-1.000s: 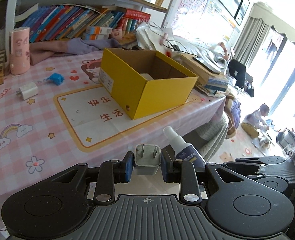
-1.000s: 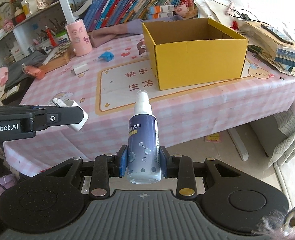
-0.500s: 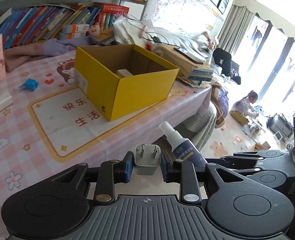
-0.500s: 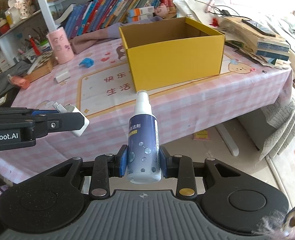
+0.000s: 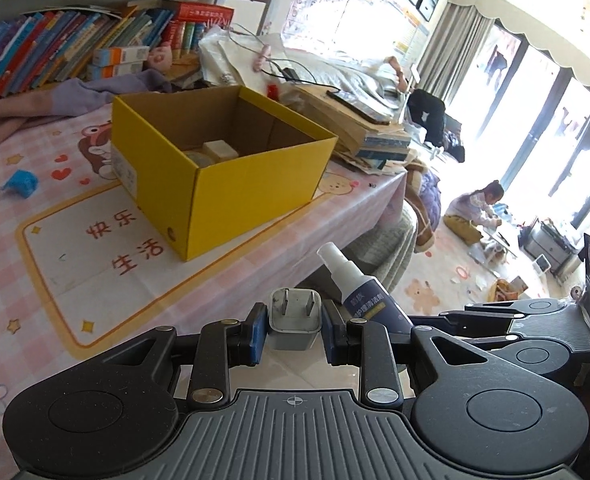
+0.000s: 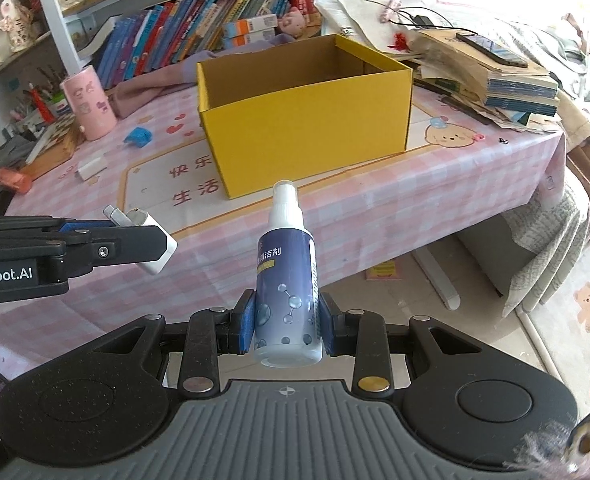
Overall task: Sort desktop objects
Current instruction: 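Carry the spray bottle and charger plug over the yellow box with both grippers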
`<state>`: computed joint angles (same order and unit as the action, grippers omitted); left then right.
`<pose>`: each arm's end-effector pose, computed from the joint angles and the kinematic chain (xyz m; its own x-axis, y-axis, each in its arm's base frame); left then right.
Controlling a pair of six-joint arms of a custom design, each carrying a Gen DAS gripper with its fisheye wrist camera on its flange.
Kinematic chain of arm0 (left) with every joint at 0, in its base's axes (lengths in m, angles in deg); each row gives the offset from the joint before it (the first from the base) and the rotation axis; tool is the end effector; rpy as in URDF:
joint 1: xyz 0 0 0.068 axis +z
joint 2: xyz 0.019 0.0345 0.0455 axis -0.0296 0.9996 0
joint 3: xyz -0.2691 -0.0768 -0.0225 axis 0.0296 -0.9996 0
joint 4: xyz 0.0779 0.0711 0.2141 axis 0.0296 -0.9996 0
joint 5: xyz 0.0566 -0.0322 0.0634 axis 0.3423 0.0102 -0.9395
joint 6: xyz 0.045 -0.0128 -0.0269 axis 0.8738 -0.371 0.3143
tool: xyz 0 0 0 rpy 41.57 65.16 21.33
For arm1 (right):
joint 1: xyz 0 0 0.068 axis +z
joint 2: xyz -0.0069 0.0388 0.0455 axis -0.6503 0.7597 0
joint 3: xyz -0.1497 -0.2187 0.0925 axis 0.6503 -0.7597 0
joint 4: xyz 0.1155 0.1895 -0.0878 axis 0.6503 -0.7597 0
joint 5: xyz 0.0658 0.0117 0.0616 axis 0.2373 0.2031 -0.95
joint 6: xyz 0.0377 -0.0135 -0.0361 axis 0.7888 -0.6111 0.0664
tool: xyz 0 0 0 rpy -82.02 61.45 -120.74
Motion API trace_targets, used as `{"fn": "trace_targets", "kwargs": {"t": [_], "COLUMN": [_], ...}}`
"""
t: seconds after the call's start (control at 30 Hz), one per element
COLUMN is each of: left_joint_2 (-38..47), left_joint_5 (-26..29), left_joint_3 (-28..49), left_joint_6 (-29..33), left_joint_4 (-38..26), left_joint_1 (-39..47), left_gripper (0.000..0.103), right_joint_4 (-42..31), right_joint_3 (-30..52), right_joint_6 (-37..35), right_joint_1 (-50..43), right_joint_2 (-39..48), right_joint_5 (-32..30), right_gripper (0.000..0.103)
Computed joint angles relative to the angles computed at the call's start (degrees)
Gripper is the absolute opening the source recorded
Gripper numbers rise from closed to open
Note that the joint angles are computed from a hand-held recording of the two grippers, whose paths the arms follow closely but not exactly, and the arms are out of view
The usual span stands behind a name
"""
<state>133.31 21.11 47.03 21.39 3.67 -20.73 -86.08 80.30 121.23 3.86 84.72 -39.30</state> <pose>0.4213 -0.1717 0.1722 -0.4543 0.5368 -0.7110 0.8871 0.3459 -0.3056 0.2462 0.2105 0.1760 -0.5744 0.4970 -0.6504 0.5512 0.8223 0.1417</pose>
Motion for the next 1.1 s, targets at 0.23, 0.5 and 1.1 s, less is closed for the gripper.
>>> {"fn": "trace_targets", "kwargs": {"t": [0.23,0.5,1.1], "left_joint_2": [1.36,4.13,6.67], "left_joint_5": [-0.78,-1.94,-10.11], "left_joint_3": [2.24,7.10,13.70], "left_joint_6": [-1.61,-5.25,-21.79], "left_joint_4": [1.67,2.37,13.77], "left_joint_1": [-1.75,-3.82,-11.23], "left_gripper": [0.027,0.027,0.027], "right_joint_4": [3.01,8.07,23.88], "right_joint_3": [-2.60,-5.48,-14.59], "right_joint_6": [-3.73,-10.35,-36.68], "right_joint_1": [-3.12,-7.96,-24.98], "right_joint_2": [-1.54,-3.47,-15.44], "right_joint_5": [-1.14,-2.67,-11.04], "right_gripper": [0.030,0.030,0.030]}}
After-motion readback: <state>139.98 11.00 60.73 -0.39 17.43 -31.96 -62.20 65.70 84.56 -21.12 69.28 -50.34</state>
